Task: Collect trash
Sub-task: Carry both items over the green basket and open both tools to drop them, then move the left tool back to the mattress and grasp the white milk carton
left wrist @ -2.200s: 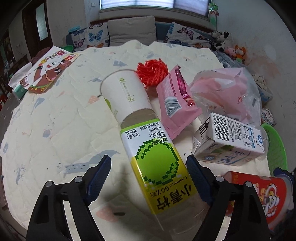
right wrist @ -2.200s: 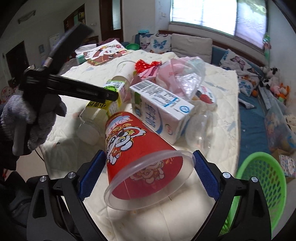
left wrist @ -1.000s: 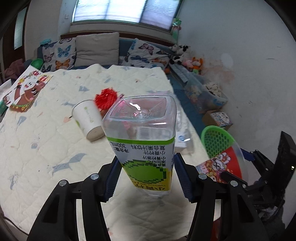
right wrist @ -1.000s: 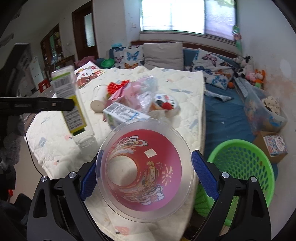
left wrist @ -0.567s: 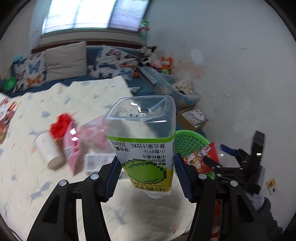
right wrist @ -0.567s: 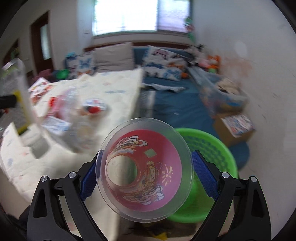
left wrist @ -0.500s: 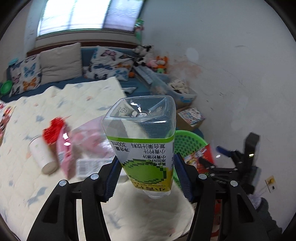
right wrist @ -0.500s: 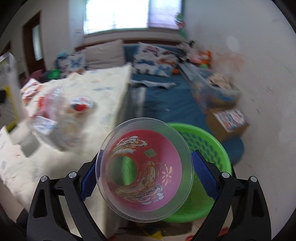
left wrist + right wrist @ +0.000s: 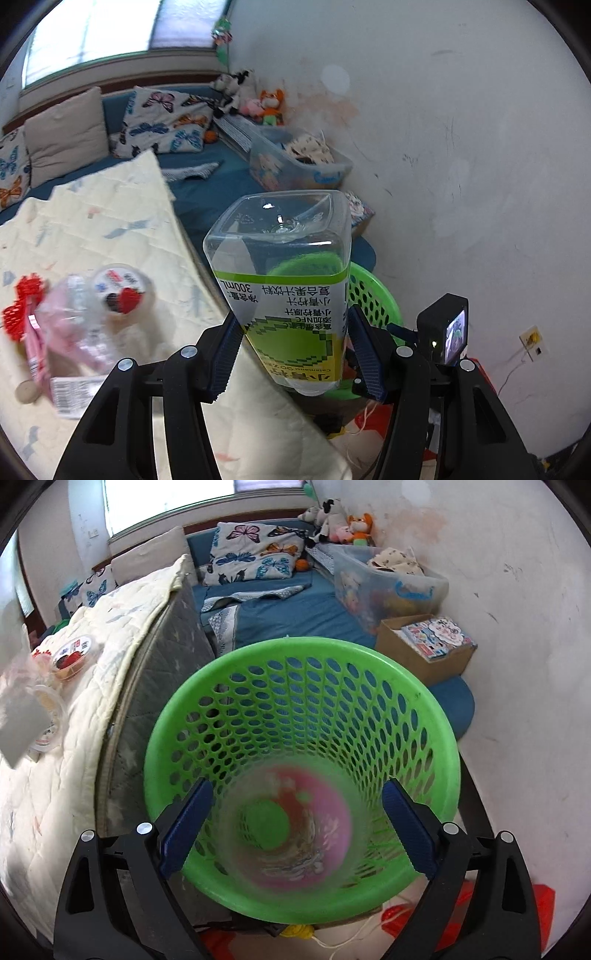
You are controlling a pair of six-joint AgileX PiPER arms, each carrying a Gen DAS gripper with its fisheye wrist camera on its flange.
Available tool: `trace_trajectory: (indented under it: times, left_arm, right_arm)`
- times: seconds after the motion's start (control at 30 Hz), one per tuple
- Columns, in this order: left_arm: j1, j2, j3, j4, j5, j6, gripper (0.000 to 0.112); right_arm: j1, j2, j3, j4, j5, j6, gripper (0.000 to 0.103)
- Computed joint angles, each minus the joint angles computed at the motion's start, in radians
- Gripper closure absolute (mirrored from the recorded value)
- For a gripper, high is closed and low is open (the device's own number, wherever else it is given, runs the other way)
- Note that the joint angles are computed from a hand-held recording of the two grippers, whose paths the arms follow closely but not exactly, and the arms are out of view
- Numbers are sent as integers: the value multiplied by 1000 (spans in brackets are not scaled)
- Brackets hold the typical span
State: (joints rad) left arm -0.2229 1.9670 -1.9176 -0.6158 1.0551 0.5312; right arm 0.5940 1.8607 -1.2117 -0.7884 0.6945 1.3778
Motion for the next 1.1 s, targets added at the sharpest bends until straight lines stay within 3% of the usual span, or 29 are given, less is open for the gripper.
trace_trajectory:
  times: [0.4,0.67,0.97,1.0,1.1]
  left_arm:
    - [-151,153,-96,115,-34,-90,57]
    - [-208,224,-126,176,-48,-131,56]
    - [-209,188,-36,155,-100,-89,50]
    - [-204,171,-14,147,-109,-76,43]
    - [-183,87,106,112,-173,-10,42]
  right_arm:
    - [55,-161,182,-126,13,189,11]
    - [134,-241,257,-185,77,301,11]
    - [171,-257,259,-209,104,346,11]
    - [174,-257,257,-210,105,348,11]
    - [195,-251,238,-208,120,345,11]
